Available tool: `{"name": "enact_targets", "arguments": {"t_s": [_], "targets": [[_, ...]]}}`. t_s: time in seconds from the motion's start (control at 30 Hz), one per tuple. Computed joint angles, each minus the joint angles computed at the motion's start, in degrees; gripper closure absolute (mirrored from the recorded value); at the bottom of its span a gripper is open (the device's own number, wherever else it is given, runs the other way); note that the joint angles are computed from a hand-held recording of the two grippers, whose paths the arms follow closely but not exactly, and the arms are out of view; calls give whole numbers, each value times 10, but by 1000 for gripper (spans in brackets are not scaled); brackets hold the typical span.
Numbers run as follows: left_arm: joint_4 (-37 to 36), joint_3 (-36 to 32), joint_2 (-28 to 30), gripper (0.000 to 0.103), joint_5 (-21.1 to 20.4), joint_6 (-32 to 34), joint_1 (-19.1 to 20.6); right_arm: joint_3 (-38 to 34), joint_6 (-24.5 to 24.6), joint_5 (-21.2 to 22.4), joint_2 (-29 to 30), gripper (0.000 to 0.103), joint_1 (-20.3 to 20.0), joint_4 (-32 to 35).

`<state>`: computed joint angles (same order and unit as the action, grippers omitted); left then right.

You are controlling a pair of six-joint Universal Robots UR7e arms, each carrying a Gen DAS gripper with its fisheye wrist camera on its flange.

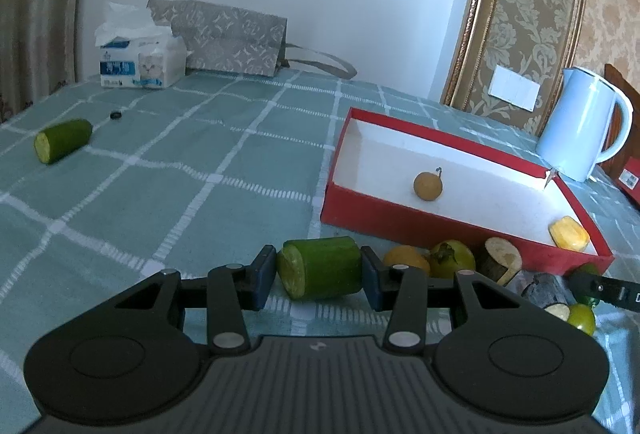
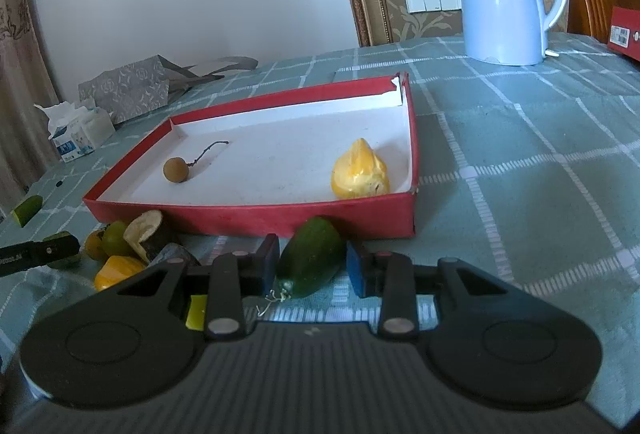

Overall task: Organize fruits
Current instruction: 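Grasp the green chili with the right tool while the left tool lifts the cucumber chunk, then place the cucumber chunk in the red box and open the left tool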

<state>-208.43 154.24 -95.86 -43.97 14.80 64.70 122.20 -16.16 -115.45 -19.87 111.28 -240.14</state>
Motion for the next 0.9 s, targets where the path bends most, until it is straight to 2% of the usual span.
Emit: {"name": "enact_targets", "arguments": {"t_s": [0.17,0.33,0.57,0.9], "targets": [[31,-10,-19,59,5,11,-25,1,2,1,0,69,0,-1],[-8,-43,41,59,15,51,-46,2,5,5,-2,69,-2,0],[-49,-105,149,59,11,85,-28,3,6,7,-2,69,-3,-1],[-18,-152,196,59,9,95,5,4,5,7,-2,69,-3,-1]]}}
